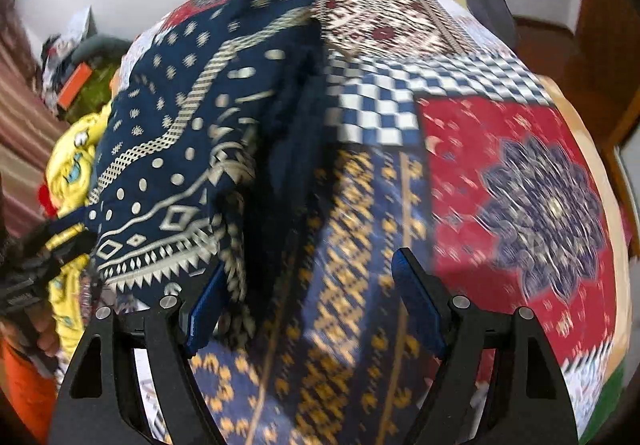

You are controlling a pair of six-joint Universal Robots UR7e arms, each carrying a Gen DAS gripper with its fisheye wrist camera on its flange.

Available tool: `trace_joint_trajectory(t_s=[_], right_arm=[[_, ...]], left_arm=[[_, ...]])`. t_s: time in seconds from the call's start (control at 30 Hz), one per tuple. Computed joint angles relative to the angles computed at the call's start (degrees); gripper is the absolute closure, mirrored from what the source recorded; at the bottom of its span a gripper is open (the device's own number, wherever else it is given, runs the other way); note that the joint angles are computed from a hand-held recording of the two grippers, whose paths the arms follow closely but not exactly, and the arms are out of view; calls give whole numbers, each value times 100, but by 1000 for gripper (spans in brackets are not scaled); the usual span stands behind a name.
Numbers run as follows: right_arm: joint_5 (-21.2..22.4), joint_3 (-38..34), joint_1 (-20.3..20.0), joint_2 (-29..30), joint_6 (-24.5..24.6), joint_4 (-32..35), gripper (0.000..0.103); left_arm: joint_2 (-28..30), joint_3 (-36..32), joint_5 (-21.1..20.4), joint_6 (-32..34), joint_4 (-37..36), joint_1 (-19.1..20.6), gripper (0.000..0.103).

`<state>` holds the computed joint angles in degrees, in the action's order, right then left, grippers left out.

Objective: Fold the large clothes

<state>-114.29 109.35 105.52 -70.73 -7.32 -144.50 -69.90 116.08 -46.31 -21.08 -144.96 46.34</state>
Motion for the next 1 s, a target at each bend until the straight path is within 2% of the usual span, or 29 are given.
trace_joint_trajectory(t_s=[0.13, 0.17, 0.23, 0.4, 0.5, 0.57, 0.73, 0.9, 1.0], right_arm=[[-172, 88, 99, -281, -130, 13, 26], [-233, 77, 143, -278, -150, -10, 26], [-233, -24, 227, -258, -218, -18, 26], [267, -210, 343, -207, -310, -277, 26], [451, -429, 392, 4, -404, -374, 26], [608, -556, 374, 139, -389, -342, 25], [925, -929, 153, 598, -293, -48, 25], [1247, -1328, -231, 1010, 164, 520, 25], [1635, -1527, -449, 1167, 294, 857, 25]], left_arm=[[-124, 24, 737, -425, 983, -272, 19], [-156, -5, 811, -482, 1104, -304, 19], [-251, -49, 880, -487, 1064, -359, 19], [-271, -357, 1049, -219, 570, -370, 18], [-157, -609, 988, -51, 366, -277, 17], [-35, -812, 699, 97, 185, -115, 17], [336, -1302, -498, 92, 132, 484, 16], [729, -1710, -1742, -101, 198, 1115, 16], [870, -1838, -2519, -243, -4, 1445, 16]])
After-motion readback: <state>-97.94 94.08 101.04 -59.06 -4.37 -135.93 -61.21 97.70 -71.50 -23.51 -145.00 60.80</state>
